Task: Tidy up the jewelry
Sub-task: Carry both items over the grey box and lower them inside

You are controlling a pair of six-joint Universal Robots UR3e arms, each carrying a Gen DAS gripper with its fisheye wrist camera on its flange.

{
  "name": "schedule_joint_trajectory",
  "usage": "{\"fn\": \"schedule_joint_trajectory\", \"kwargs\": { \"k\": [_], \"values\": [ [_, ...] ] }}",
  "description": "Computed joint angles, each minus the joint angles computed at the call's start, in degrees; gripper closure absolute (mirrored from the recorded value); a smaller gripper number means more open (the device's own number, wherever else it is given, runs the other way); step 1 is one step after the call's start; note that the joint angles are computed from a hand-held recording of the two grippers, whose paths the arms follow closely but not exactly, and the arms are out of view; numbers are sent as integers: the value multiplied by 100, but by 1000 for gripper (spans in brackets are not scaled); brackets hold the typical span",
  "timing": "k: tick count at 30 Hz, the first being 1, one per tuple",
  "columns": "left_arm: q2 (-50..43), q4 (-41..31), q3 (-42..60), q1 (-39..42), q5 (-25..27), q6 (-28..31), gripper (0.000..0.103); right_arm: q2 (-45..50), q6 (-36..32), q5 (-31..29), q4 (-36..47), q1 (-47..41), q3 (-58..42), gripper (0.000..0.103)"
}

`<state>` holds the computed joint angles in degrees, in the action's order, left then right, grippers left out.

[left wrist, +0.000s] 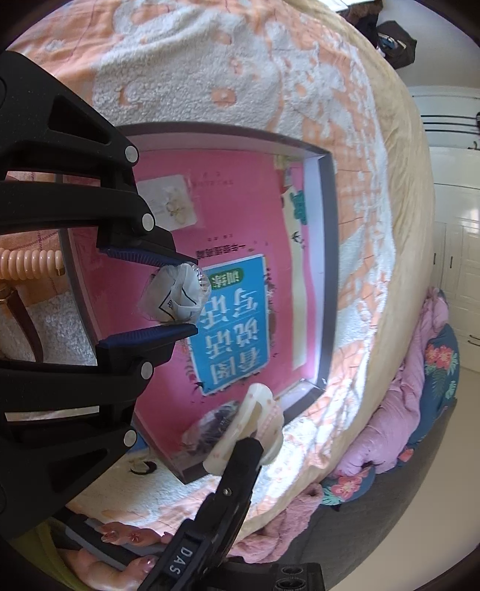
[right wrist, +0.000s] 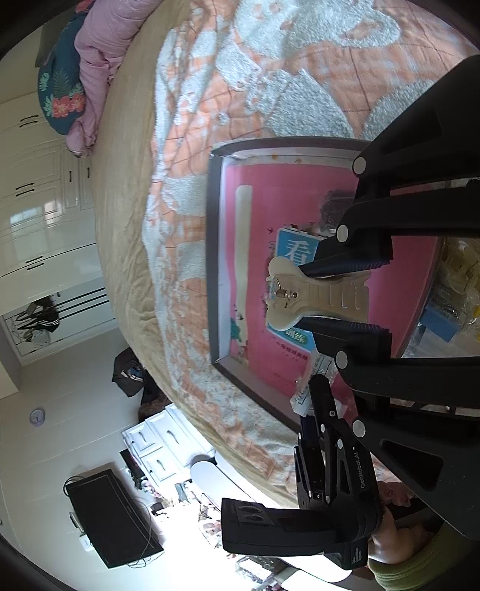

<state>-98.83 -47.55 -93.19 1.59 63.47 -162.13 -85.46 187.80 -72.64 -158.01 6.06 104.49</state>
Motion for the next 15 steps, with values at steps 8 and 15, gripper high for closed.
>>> {"fn": "schedule_joint_trajectory", "kwargs": {
  "k": [8,15],
  "values": [
    [-11,-24,-70,0,23,79,81,264,-6,-83,34,104,44,82],
    [20,-80,-82,26,17,112,80,355,17,-161,172,173,14,81]
  ]
}}
